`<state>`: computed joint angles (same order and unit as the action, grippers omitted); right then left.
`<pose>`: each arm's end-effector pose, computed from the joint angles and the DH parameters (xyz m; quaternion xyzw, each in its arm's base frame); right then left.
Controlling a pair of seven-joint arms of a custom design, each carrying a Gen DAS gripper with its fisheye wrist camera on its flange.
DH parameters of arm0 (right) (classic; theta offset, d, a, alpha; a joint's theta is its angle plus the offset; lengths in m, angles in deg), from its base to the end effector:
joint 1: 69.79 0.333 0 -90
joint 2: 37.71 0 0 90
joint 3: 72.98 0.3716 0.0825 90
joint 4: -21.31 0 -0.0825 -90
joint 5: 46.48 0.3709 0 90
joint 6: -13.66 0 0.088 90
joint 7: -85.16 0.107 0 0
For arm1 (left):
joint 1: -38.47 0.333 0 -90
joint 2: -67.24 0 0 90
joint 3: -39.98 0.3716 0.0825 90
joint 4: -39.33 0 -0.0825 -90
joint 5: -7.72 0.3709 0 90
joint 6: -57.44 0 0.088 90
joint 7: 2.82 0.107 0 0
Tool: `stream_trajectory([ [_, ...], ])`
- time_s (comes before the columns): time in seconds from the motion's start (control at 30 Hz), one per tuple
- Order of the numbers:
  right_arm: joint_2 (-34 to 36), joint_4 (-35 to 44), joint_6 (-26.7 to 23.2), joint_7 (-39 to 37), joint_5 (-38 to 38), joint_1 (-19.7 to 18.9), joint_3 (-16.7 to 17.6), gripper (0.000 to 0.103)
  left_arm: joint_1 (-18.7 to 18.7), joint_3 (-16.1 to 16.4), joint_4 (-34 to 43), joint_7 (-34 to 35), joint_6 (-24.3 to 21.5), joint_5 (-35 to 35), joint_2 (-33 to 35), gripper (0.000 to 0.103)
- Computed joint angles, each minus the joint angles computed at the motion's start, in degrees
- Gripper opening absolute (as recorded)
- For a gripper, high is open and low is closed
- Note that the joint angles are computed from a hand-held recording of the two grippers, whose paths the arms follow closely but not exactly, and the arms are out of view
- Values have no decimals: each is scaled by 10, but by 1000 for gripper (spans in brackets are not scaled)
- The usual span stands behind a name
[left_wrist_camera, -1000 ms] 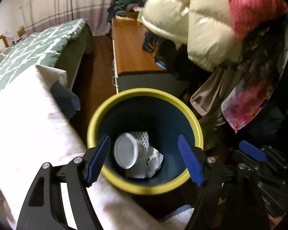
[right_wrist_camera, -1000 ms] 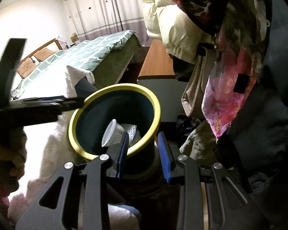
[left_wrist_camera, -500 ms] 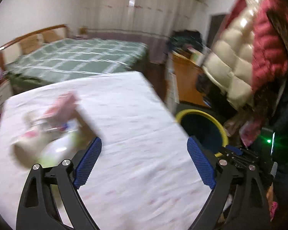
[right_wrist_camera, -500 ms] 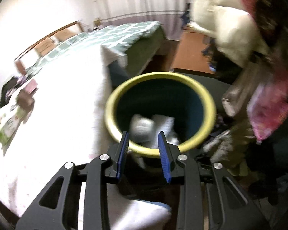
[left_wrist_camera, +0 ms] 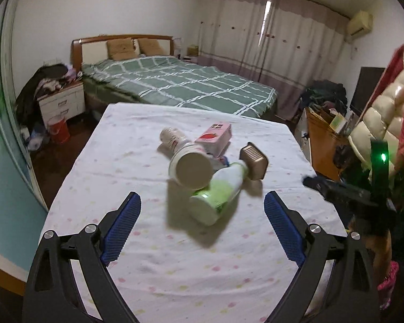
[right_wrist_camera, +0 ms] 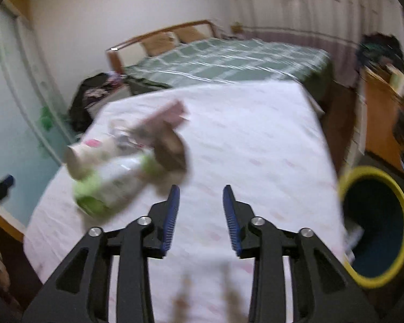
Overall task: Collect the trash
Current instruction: 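Grasp the brown plastic tray with the right gripper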
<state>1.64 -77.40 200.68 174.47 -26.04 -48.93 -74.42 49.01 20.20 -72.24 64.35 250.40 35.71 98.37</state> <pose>0.7106 0.2179 0.3399 -0.6412 0.6475 -0.1999 0.3600 0.6711 -0.1213 0.3813 -0.5809 0.6827 -0.3937 0.2037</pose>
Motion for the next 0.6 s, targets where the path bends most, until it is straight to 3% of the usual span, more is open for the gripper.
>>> stream_trajectory([
  [0.07, 24, 50, -26, 4, -6, 20, -22, 40, 16, -15, 1, -1, -3, 5, 5, 91],
  [0.13, 61, 115, -70, 27, -16, 58, -79, 42, 28, -28, 0, 1, -4, 11, 10, 91],
  [0.17, 75, 142, -90, 31, -17, 64, -92, 42, 34, -33, -2, 2, -2, 14, 12, 91],
  [0.27, 117, 227, -154, 53, -52, 40, -76, 42, 22, -28, 6, 2, -6, 12, 17, 91],
  [0.37, 157, 299, -205, 87, -82, 43, -91, 42, 38, -46, 5, 6, -14, 16, 23, 91],
  [0.5, 195, 371, -262, 103, -111, 21, -68, 41, 47, -62, 7, 17, -25, 13, 31, 91],
  [0.53, 198, 376, -265, 109, -116, 17, -64, 38, 47, -62, 4, 19, -25, 11, 29, 91],
  [0.57, 200, 379, -266, 111, -121, 12, -56, 25, 47, -63, 5, 22, -26, 9, 30, 91],
  [0.6, 196, 372, -264, 109, -121, 4, -44, 18, 48, -65, 6, 24, -28, 7, 32, 91],
])
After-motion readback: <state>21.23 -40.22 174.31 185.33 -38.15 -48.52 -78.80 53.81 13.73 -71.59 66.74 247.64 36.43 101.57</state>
